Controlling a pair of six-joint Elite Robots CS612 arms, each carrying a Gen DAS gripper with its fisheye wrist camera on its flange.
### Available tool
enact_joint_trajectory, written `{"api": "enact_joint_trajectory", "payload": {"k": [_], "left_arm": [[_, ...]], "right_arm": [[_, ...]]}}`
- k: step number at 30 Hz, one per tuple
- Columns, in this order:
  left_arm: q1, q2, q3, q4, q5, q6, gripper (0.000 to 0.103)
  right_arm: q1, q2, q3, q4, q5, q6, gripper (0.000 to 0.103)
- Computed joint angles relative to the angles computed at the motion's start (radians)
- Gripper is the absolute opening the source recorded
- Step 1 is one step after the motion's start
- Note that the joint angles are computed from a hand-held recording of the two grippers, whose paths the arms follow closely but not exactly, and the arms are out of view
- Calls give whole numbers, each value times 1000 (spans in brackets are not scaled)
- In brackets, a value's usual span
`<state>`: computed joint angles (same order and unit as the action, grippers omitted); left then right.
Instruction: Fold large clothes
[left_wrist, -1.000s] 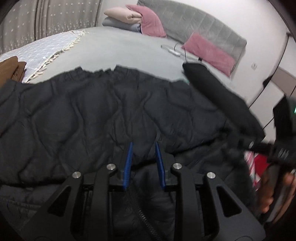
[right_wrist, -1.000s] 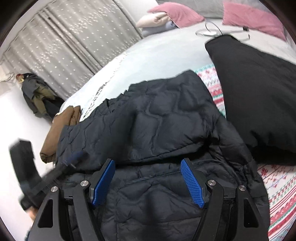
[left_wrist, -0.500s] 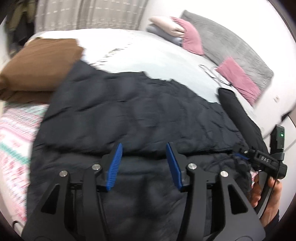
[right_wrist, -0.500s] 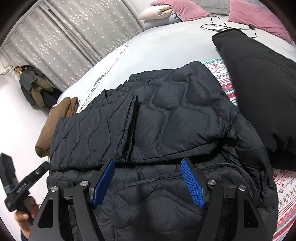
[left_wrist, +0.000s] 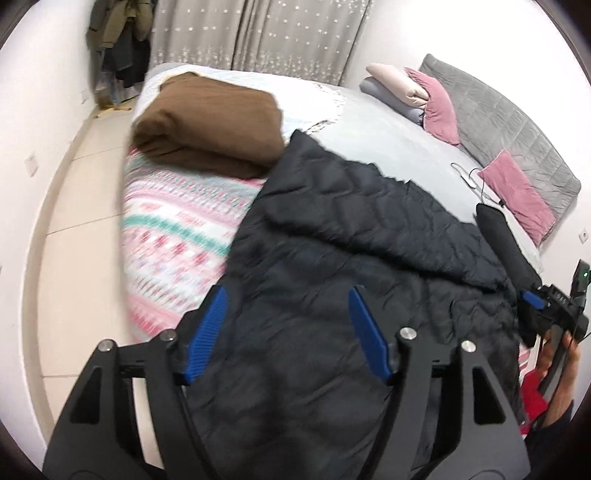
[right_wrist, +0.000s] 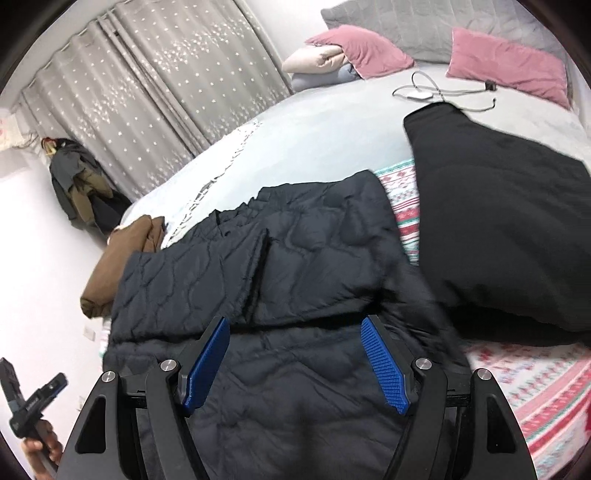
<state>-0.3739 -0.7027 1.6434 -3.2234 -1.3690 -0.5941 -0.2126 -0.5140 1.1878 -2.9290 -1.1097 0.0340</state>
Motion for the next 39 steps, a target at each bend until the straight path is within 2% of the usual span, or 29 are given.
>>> {"api": "enact_joint_trajectory", "payload": {"k": [3, 4, 6, 8, 10, 14, 19, 25, 28, 33, 36, 38, 39], "left_arm": [[-6, -13, 55, -29, 12, -2, 76], [-6, -12, 76, -63, 3, -6, 78], [2, -3, 112, -164, -52, -12, 81], [9, 2, 131, -205, -96, -34, 82], [16, 3, 147, -222, -136, -54, 82], [10, -5, 181, -243, -108, -71, 83], [10, -2, 212, -232, -138, -105, 83], [9, 5, 260, -249, -172, -170, 83], [14, 13, 285, -276, -196, -226, 83], [25, 32, 306, -344, -254, -296, 83], [28, 42, 310, -394, -279, -317, 83], [27, 46, 310, -410, -292, -319, 83], [26, 47, 307, -409, -294, -318, 83]], "right_arm": [[-18, -28, 61, -22, -9, -16, 75], [-25, -37, 81, -27, -9, -19, 75], [-40, -56, 126, -29, -17, -35, 75], [-54, -80, 181, -45, -39, -64, 75], [-69, -100, 230, -57, -38, -84, 75], [-109, -136, 326, -55, -3, -132, 75], [-149, -159, 414, -32, 2, -167, 75], [-200, -168, 471, 17, 98, -149, 75], [-209, -167, 480, 41, 147, -146, 75], [-211, -159, 476, 96, 188, -137, 74], [-207, -157, 475, 100, 206, -139, 65], [-201, -154, 471, 111, 208, -133, 53], [-197, -153, 468, 115, 205, -127, 51]]}}
